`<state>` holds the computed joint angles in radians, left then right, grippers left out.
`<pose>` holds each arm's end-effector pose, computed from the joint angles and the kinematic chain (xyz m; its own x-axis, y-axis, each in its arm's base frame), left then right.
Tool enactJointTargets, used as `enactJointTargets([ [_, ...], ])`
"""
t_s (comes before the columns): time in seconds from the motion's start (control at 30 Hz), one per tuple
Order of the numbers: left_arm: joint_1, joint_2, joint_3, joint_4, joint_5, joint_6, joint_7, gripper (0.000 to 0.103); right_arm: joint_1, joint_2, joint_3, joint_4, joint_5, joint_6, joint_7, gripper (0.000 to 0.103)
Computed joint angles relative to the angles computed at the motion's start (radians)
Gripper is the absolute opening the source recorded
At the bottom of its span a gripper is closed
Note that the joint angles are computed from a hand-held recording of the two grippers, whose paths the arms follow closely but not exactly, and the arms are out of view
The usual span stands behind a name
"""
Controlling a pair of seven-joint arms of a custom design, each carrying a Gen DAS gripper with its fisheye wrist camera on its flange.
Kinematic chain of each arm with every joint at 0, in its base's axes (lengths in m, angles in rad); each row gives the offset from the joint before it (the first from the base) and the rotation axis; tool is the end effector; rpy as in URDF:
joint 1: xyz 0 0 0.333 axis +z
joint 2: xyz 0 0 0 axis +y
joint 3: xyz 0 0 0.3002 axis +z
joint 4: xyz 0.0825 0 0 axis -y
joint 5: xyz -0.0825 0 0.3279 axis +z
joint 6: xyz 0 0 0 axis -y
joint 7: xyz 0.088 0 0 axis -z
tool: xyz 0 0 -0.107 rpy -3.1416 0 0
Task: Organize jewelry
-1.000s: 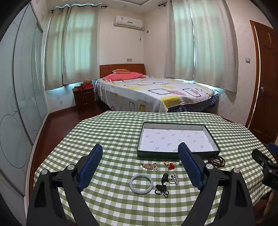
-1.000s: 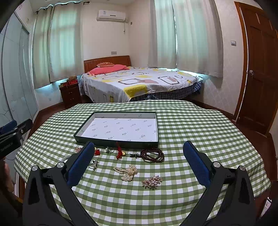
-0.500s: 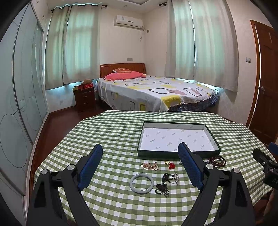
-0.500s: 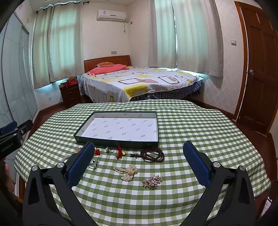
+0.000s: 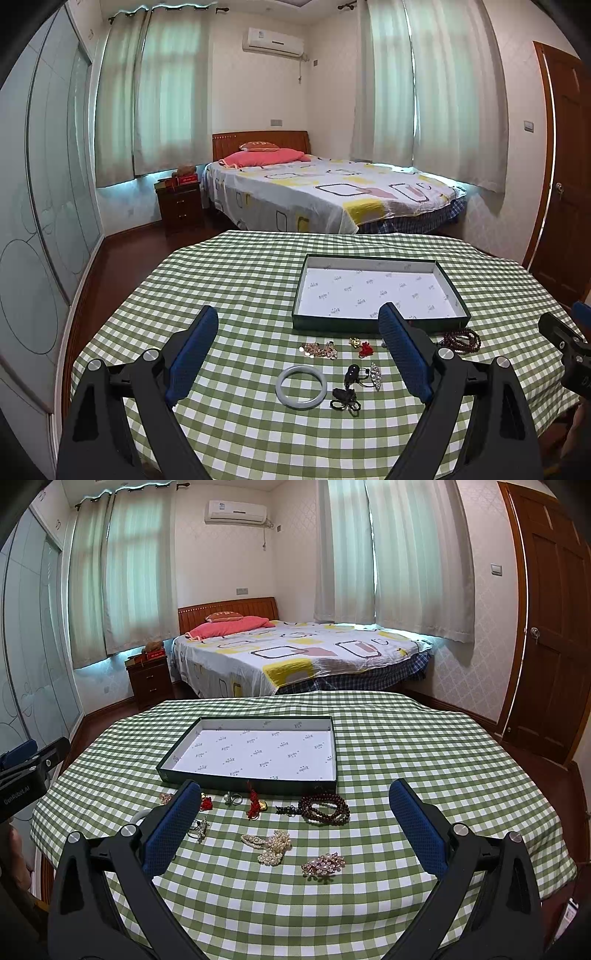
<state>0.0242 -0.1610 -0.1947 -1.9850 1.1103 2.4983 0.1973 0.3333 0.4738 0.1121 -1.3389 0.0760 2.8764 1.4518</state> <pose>0.4974 -0.0987 0.6065 0.4721 -0.8815 -0.0061 -0.3938 -0.2046 -0.8961 0.6282 0.2713 0.5900 0.4551 -0.8902 -0.0207 -0.4366 -0.2029 -0.8765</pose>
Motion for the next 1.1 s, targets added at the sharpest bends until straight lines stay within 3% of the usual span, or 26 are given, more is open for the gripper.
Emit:
enactJointTargets([
  [0.67,-0.001,0.011,0.004,0.013,-0.019,0.003,0.022,0.085,0.005,-0.008,0.000,-0.021,-0.004,0.006,0.006,0.099],
  [0.87,0.009,0.026,0.022,0.003,-0.026,0.041,0.023,0.085,0.010,0.021,-0.006,0.012,-0.009,-0.015,0.013,0.099],
  [1.1,0.018,0.100,0.066,-0.013,-0.190,0.086,0.157,0.085,0.020,0.116,-0.025,0.105,-0.023,-0.100,0.045,0.099],
])
